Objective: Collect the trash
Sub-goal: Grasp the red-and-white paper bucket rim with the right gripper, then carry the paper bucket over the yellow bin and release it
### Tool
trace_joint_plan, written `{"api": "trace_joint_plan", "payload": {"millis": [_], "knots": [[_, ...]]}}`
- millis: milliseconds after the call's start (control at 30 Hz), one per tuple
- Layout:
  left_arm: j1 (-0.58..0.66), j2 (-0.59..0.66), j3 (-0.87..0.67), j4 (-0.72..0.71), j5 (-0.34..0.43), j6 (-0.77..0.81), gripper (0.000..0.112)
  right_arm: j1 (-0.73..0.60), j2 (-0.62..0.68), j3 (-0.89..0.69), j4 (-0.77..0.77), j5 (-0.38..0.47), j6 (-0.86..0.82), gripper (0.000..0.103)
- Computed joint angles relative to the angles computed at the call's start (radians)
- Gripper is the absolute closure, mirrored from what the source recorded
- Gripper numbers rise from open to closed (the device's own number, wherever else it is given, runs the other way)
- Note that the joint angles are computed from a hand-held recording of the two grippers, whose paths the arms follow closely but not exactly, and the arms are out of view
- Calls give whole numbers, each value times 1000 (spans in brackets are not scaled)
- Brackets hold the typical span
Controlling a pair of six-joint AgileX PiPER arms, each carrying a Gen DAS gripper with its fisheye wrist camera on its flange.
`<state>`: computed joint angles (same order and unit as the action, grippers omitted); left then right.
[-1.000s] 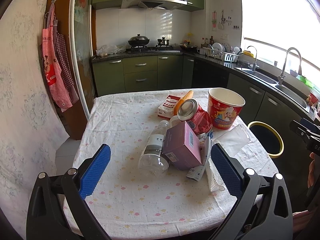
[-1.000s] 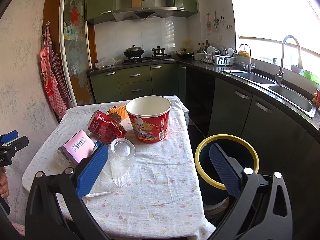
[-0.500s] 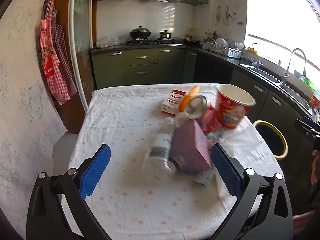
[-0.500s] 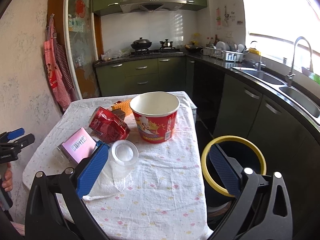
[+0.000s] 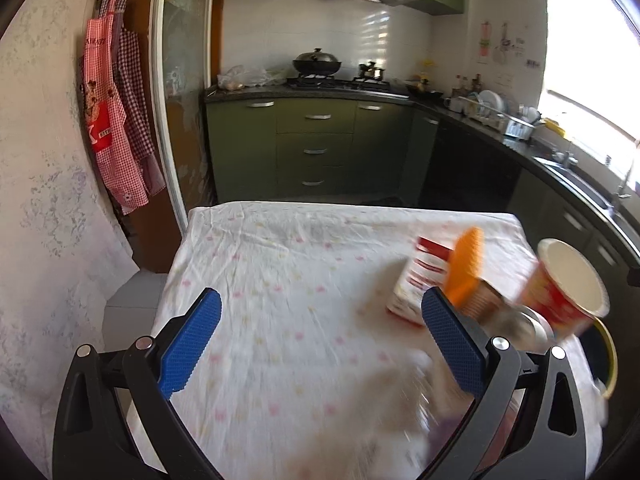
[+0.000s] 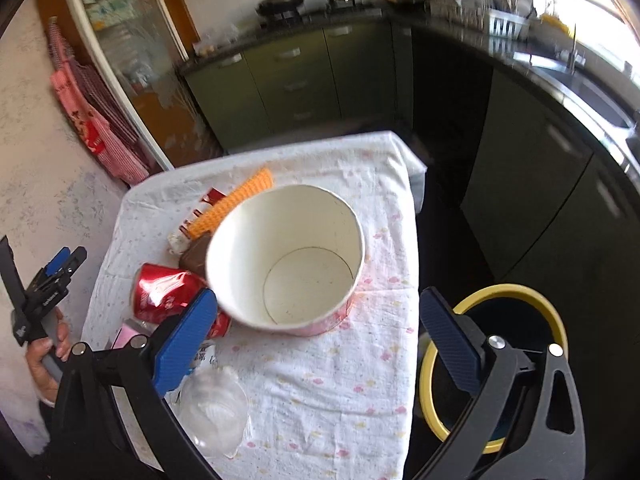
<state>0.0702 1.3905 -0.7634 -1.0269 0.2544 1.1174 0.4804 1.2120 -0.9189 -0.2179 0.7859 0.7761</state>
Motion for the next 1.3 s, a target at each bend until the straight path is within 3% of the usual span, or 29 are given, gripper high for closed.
{"api": "trace_joint_plan", "payload": {"millis": [67,133,200,400,500,700,900,1067,1133,1300], "knots": [[-13,109,-63,-59,-24,36,13,-92,80,-56,116,17,-135,14],[-19,207,-117,-119,-43,75,13,-160,184,-133,206,74,-241,31],[-28,272,-148,-183,-59,128,13,-191,260,-185,245,113,-283,38],[-30,331,-158,-288,-57,270,13,-219,413,-285,239,187,-306,72],[-2,319,-140,-330,-22,320,13,-206,449,-316,205,216,-287,98],[42,300,-129,-318,24,302,13,-217,427,-312,190,203,-288,100],[62,289,-125,-307,45,288,13,-332,236,-219,277,195,-362,100],[67,273,-116,-328,49,310,13,-590,14,-68,333,252,-483,100],[67,269,-114,-325,52,306,13,-752,-52,20,340,273,-567,99],[54,267,-107,-355,36,341,13,-1056,-46,194,393,193,-777,99]]}}
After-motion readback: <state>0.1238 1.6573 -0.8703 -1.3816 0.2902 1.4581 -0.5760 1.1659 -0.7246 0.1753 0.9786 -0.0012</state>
